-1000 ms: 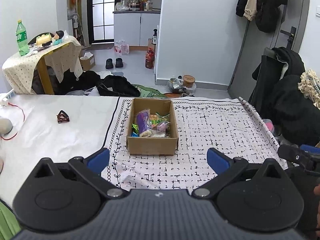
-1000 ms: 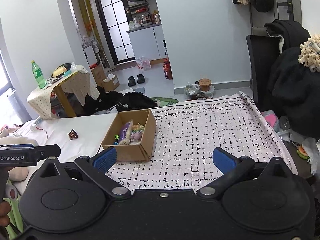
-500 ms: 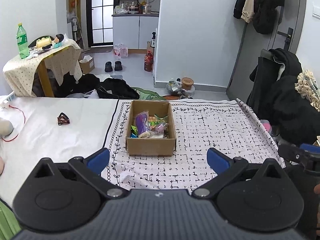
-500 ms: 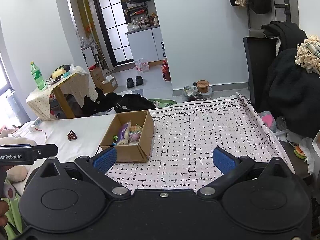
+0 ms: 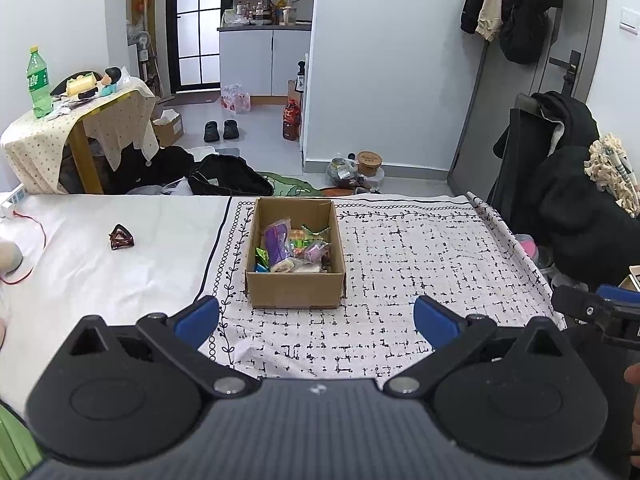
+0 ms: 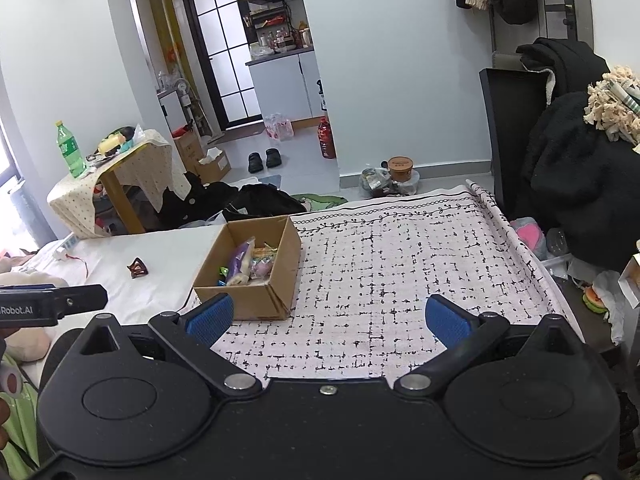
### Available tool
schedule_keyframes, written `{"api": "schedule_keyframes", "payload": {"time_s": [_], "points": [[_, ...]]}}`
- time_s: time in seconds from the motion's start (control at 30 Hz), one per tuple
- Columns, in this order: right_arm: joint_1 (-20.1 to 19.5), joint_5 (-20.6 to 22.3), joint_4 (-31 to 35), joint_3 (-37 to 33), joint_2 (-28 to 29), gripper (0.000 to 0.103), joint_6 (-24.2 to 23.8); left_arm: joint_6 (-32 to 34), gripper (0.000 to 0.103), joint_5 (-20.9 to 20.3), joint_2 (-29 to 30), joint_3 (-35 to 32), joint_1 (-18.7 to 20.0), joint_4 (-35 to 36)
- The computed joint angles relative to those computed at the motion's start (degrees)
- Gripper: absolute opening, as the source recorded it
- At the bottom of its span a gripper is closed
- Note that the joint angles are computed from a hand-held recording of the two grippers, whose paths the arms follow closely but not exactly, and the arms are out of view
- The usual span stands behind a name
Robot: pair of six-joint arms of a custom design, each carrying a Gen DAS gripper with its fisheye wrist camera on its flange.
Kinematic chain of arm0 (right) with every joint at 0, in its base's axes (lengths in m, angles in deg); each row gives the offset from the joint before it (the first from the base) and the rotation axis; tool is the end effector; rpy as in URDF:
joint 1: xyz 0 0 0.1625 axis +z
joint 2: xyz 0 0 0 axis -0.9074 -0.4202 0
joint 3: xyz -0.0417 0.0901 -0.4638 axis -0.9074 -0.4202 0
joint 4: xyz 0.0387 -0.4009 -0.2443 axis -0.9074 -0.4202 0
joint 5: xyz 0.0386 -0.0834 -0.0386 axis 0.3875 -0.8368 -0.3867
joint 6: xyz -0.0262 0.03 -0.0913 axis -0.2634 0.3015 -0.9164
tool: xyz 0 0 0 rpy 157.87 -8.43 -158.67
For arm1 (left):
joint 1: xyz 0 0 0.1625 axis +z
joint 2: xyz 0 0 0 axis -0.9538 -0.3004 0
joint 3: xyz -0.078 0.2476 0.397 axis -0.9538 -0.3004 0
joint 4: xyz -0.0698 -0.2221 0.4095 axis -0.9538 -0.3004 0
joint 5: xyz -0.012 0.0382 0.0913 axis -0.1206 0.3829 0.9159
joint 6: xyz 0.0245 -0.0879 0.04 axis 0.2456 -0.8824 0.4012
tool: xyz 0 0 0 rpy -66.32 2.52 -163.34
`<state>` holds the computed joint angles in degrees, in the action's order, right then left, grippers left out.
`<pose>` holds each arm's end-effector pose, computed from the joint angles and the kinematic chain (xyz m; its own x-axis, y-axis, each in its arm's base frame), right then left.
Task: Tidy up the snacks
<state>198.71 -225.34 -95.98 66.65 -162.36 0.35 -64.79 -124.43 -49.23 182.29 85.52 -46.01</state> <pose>0.3458 -0.2837 0.2863 -0.8166 -0.0324 0.5763 -0.4747 0.6058 -0.6385 -0.3132 -0.2917 0.3879 -0.7442 0.1050 -0.6596 0.5457 0.6651 -0.5098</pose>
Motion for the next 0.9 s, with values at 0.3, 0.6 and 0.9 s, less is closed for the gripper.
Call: {"api": "schedule_keyframes", "payload": {"time_s": [0.3, 0.6, 0.9], "points": [[0.4, -0.6, 0.0, -0.2, 0.2, 0.103, -0.2, -0.4, 0.103, -0.2, -0.1, 0.0, 0.1, 0.0], [0.5, -0.8, 0.4, -0.4, 0.4, 0.103, -0.5, -0.7, 0.103, -0.4, -0.5, 0.3, 0.1, -0.1], [0.8, -0.9, 0.4, -0.3, 0.4, 0.103, -0.6, -0.9, 0.103, -0.7, -0.3, 0.5, 0.2, -0.7]]}}
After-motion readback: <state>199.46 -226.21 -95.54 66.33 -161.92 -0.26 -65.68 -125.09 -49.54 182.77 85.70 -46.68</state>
